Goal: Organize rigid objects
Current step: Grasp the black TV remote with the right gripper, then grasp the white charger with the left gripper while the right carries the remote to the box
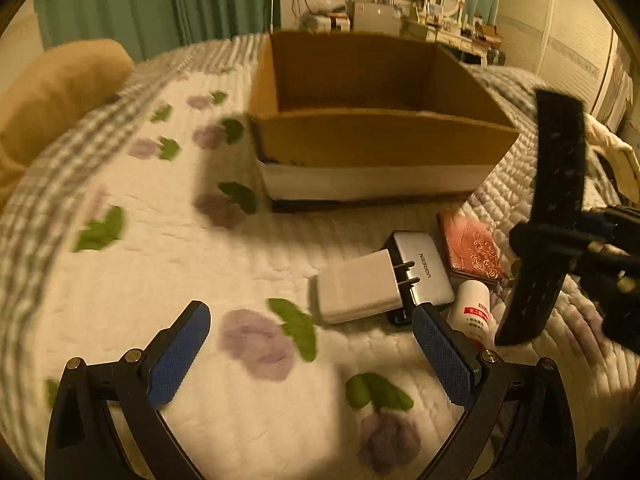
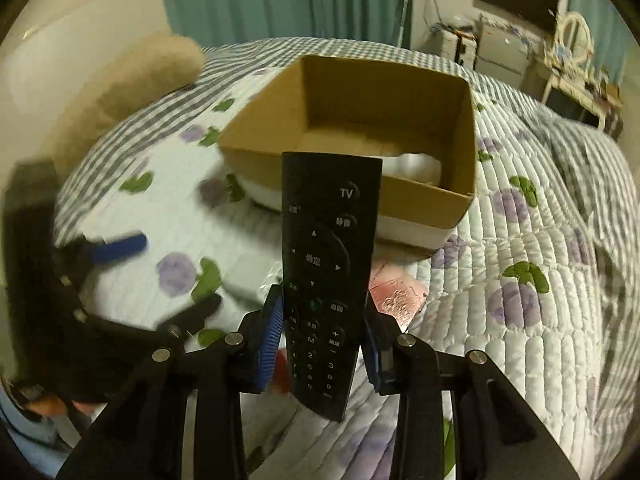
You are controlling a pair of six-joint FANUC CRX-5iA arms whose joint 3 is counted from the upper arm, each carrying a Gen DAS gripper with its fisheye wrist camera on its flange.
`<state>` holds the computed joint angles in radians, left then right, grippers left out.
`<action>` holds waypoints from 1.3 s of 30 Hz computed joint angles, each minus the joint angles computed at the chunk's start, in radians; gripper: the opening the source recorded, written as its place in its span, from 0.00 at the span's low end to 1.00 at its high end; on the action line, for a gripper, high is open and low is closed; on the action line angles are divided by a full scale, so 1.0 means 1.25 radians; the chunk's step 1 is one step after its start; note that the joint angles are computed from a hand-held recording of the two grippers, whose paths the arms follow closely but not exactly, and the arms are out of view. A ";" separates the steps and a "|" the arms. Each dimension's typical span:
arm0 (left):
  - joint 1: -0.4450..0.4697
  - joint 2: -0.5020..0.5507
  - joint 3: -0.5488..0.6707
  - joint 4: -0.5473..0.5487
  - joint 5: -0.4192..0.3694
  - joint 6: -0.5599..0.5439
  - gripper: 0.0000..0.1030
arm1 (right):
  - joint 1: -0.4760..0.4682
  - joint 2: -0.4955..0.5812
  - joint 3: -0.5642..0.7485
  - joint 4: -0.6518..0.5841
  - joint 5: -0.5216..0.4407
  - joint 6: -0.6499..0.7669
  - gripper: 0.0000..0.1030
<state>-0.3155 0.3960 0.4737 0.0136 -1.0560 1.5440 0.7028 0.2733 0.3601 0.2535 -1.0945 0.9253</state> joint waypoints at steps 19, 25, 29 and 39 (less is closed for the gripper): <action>0.039 0.156 0.123 0.181 -0.102 -0.081 0.60 | -0.022 -0.017 -0.032 -0.016 0.030 -0.013 0.33; 0.050 0.104 0.052 0.208 -0.041 -0.089 0.59 | -0.022 -0.019 -0.034 -0.014 0.032 -0.016 0.33; 0.050 0.058 0.023 0.179 0.007 -0.082 0.59 | -0.017 -0.031 -0.044 0.007 0.047 -0.027 0.24; 0.046 0.001 0.054 0.171 0.091 -0.102 0.59 | -0.018 -0.021 0.030 0.066 0.069 0.006 0.17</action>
